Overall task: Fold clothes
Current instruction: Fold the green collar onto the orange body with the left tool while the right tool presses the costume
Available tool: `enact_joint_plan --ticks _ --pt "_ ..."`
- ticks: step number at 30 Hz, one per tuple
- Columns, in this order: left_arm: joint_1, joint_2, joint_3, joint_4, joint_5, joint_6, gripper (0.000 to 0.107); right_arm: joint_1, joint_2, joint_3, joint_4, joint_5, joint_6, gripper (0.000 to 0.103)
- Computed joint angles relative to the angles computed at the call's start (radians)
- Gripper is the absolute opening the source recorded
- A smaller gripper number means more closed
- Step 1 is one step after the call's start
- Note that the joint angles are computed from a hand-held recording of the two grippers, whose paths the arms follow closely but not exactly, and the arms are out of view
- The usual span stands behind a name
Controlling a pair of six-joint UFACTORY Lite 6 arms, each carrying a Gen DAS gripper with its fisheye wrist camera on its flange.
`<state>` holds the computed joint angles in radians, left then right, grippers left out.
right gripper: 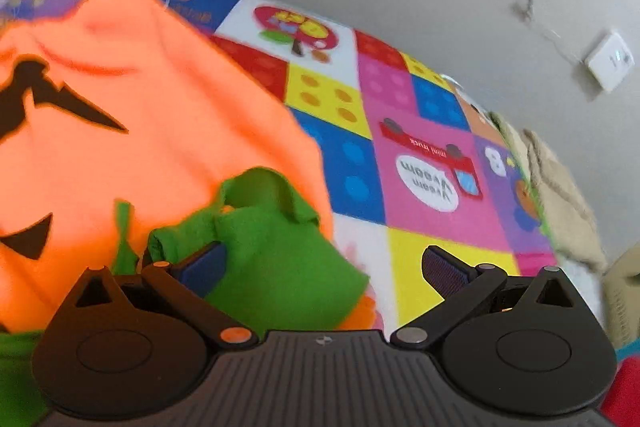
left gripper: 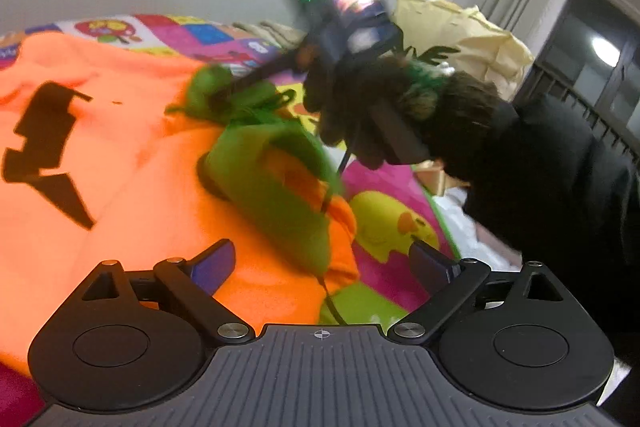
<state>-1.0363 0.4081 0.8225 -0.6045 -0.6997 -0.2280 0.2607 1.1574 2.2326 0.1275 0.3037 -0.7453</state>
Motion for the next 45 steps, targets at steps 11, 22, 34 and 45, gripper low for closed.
enact_joint_plan --ticks 11,22,34,45 --pt "0.044 0.001 -0.061 0.118 -0.015 -0.116 0.097 -0.250 -0.336 -0.466 0.832 0.102 -0.686 0.103" --pt "-0.018 -0.075 0.126 -0.170 0.011 0.343 0.098 -0.597 -0.539 -0.831 1.155 0.604 -0.826 0.103" --pt "-0.004 0.297 0.526 -0.974 -0.052 1.291 0.099 -0.597 -0.366 -0.796 1.205 0.740 -0.703 0.103" --pt "-0.061 0.163 0.409 -0.584 0.079 1.112 0.098 -0.451 -0.214 -0.543 1.038 0.856 -0.401 0.103"
